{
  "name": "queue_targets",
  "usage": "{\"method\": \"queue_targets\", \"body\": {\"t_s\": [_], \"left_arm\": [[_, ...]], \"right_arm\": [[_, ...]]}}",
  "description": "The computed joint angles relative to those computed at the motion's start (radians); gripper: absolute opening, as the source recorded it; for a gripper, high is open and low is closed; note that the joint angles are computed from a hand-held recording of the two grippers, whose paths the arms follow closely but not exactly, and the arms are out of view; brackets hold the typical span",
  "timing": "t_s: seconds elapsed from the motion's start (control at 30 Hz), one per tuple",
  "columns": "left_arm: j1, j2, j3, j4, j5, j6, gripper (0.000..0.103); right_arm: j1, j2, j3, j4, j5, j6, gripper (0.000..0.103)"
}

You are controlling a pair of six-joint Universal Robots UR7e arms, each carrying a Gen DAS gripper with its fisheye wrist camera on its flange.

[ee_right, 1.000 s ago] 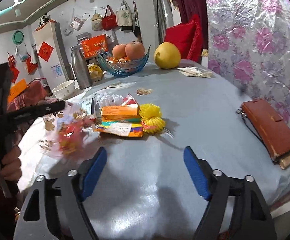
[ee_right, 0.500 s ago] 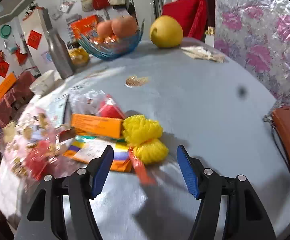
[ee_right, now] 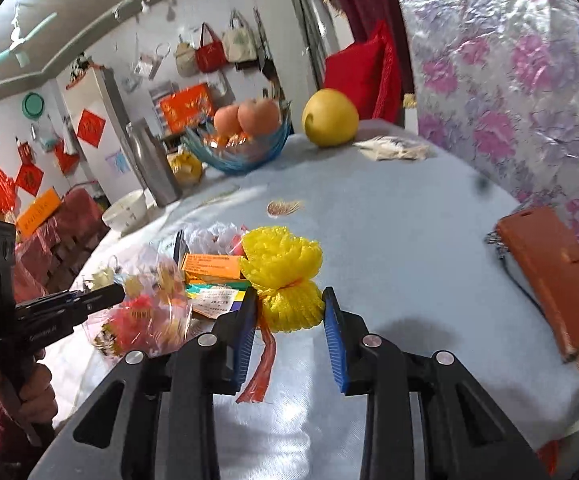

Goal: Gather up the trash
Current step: 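Carry the candy bag and yellow mesh to the red wastebasket and open both grippers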

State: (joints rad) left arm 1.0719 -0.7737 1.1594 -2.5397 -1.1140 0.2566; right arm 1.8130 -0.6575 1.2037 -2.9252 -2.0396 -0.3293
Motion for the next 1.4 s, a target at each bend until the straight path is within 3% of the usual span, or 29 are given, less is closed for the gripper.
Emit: {"method": "queue_targets", "body": {"t_s": [0.23, 0.47, 0.8, 0.9, 1.07, 1.17, 1.3, 1.4], "left_arm": [[-0.049, -0.018, 0.030, -0.066, -0.026, 0.052, 0.008], [-0.098, 0.004, 0.030, -0.061, -0.074, 0.080, 0.008], [-0.176, 0.083, 0.030, -0.014, -0.193, 0.109, 0.008], [-0.194, 0.122, 0.012, 0.029, -0.239, 0.111, 0.008], [-0.228, 0.200, -0.030, 0.110, -0.278, 0.128, 0.008], [-0.243, 0.254, -0.068, 0.157, -0.291, 0.132, 0.008], [-0.259, 0.319, -0.107, 0.208, -0.301, 0.140, 0.008], [-0.269, 0.367, -0.137, 0.249, -0.297, 0.150, 0.008]], "right_arm": [[-0.007, -0.086, 0.122, -0.111, 0.014, 0.006, 0.033], [-0.012, -0.204, 0.284, -0.252, -0.019, -0.002, 0.033], [-0.062, -0.426, 0.531, -0.411, -0.144, 0.005, 0.033], [-0.106, -0.487, 0.605, -0.431, -0.202, 0.030, 0.033], [-0.245, -0.577, 0.738, -0.396, -0.230, 0.164, 0.033], [-0.341, -0.598, 0.775, -0.342, -0.210, 0.240, 0.033], [-0.460, -0.602, 0.790, -0.224, -0.158, 0.328, 0.044], [-0.511, -0.623, 0.821, -0.247, -0.083, 0.370, 0.044]]}}
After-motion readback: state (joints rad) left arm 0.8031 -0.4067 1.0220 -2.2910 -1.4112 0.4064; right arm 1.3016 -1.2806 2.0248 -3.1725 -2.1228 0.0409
